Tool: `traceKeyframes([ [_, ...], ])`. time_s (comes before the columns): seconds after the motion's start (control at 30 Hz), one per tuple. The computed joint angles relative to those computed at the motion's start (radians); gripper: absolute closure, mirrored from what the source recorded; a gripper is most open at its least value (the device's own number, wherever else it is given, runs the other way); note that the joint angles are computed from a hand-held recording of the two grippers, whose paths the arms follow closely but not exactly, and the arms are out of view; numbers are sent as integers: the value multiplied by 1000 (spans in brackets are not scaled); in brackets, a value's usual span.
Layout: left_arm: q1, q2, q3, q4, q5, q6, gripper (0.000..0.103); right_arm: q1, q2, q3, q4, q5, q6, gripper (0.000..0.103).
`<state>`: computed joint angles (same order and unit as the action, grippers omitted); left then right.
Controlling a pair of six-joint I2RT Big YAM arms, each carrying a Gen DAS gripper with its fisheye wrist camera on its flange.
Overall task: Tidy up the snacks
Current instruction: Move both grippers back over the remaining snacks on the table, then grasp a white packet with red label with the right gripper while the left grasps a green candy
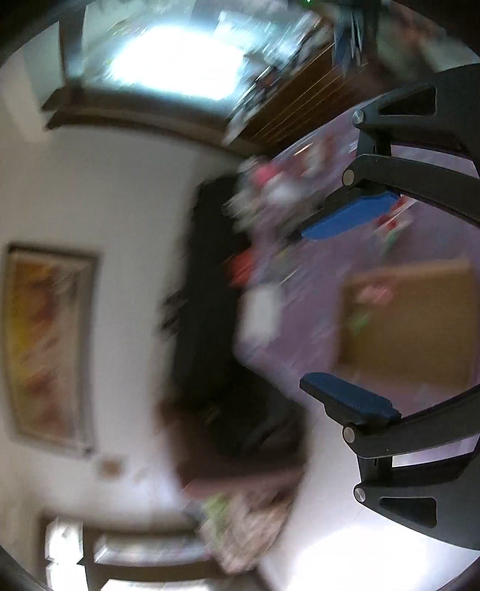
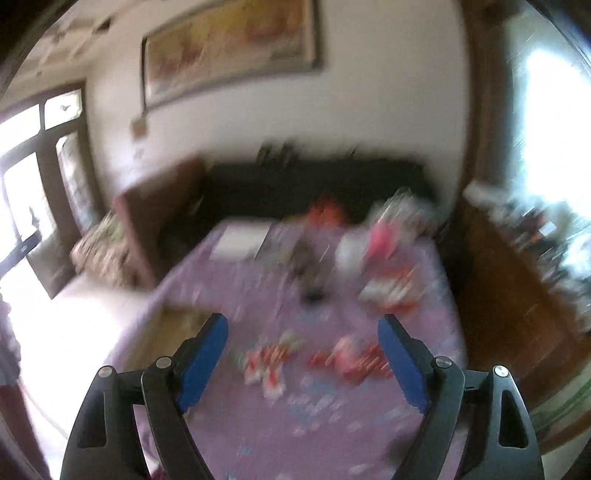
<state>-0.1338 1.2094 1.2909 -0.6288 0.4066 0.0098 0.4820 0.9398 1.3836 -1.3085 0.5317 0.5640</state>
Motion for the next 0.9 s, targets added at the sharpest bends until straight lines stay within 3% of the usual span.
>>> traceKeyframes([
  [0.07,-78,47,-58,-9,29,0,29,-73,5,-188,146,-170,-2,20],
  [0.13,-143,98,-100,6,47,-2,30,-135,35,-337,287,-310,19,42],
  [0.2,-191,128,-119,20,45,-16,31,-163,82,-433,397,-365,39,50],
  [0.33,-238,199,-153,45,46,-41,31,-189,160,-538,550,-366,20,50],
  [0.5,-212,215,-177,58,11,-21,31,-218,231,-544,660,-307,-79,47],
  [0.63,-202,252,-167,92,5,-65,31,-250,266,-545,723,-362,-135,47],
  [0.8,-190,276,-147,104,14,-115,31,-263,316,-547,750,-420,-176,47],
  [0.9,-189,289,-133,96,13,-130,31,-239,329,-551,756,-382,-202,47],
])
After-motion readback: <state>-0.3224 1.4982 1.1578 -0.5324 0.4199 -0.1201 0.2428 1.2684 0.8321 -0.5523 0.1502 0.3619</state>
